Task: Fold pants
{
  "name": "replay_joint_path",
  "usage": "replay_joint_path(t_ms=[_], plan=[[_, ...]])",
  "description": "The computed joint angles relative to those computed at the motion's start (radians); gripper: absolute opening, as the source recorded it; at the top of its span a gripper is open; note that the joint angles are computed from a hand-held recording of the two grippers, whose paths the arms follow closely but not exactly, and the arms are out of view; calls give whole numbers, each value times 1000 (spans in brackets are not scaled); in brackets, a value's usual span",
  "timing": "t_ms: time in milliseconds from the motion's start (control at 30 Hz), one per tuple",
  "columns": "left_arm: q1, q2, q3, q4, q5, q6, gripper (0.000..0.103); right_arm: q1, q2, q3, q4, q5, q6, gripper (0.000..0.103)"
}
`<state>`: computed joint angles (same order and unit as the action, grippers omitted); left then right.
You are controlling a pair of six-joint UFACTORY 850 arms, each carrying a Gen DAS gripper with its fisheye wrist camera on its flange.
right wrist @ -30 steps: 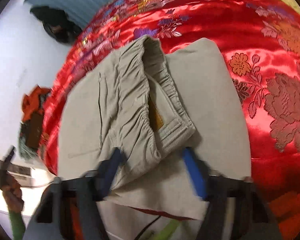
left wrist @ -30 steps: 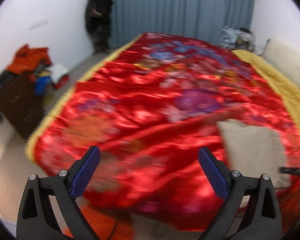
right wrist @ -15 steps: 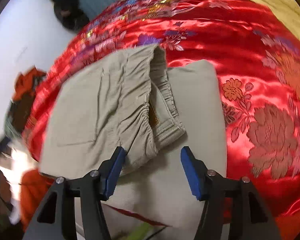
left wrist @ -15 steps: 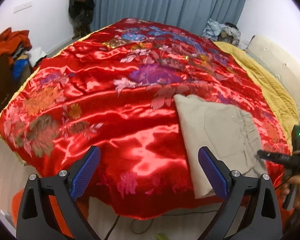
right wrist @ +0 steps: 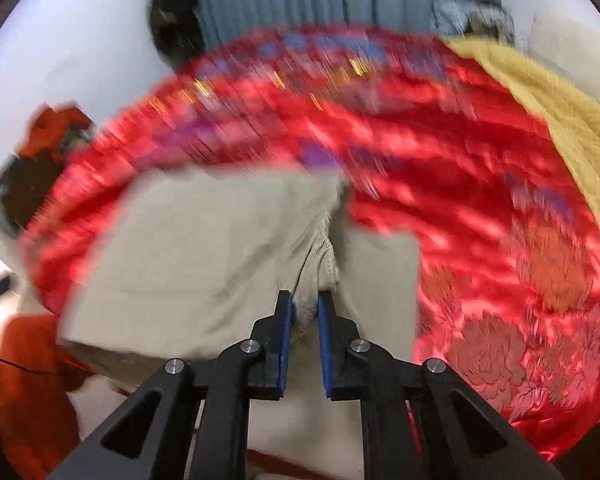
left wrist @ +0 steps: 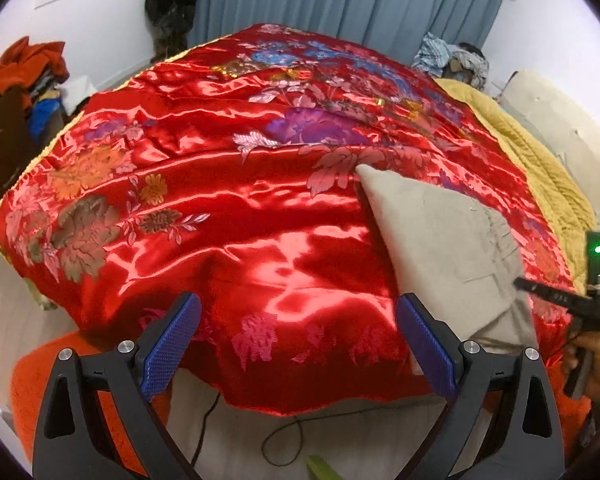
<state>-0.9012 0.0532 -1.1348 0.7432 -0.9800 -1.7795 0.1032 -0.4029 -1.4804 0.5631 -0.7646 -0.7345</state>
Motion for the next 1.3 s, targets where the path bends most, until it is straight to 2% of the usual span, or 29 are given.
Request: replay_joint_path(t_ms=[33, 100, 133, 200, 300, 367, 433, 467, 500, 567, 700, 800, 933, 1000, 1100, 1167, 1200, 1267, 1300], plan=[[-5, 1, 1, 5, -5, -5, 99, -20, -19, -8, 52, -41, -21, 19], [-7, 2, 7, 1, -4, -10, 99, -48, -14, 5, 119, -27, -64, 60], [-3, 1, 11, -10, 3, -10, 99, -57, -16, 1, 157, -21, -84, 62], [12, -2, 18, -42, 32, -8, 99, -83, -64, -53, 243, -109, -97, 62], [12, -6, 13, -41, 45, -14, 99, -90, -147, -154, 246, -222, -77, 60], [6, -17, 0, -36, 26, -2, 99, -61, -198, -222, 172, -299, -83, 54], [4, -23, -5, -40, 16, 7, 99, -24, -224, -271, 26, -308, -59, 50], [4, -24, -6, -42, 13, 11, 99, -13, -230, -290, -5, -309, -53, 44], [2, -24, -6, -43, 9, 10, 99, -9, -229, -309, -15, -319, -57, 15], [-3, -21, -6, -35, -1, 1, 99, -18, -208, -326, 30, -352, -91, 12], [-8, -21, -12, -23, -7, -4, 99, -34, -111, -273, 94, -371, -193, 11], [-13, -31, -24, -19, -10, 13, 99, -66, -51, -176, 81, -328, -199, 11], [-26, -47, -47, -2, -33, 50, 99, -145, -63, -96, 92, -301, -95, 11], [-10, -62, -57, -30, -4, 98, 99, -167, -67, -51, 111, -276, -70, 11], [22, -97, -103, -74, 59, 174, 99, -138, -40, 2, 77, -185, -78, 15], [34, -141, -166, -71, 108, 247, 99, -122, -25, 10, 45, -147, -77, 19], [36, -167, -196, -78, 109, 287, 99, -120, -25, 7, 41, -146, -77, 21], [39, -258, -287, -104, 68, 413, 99, -126, -27, 4, 58, -153, -84, 23], [43, -312, -332, -127, 29, 474, 99, -130, -25, 7, 66, -150, -84, 29]])
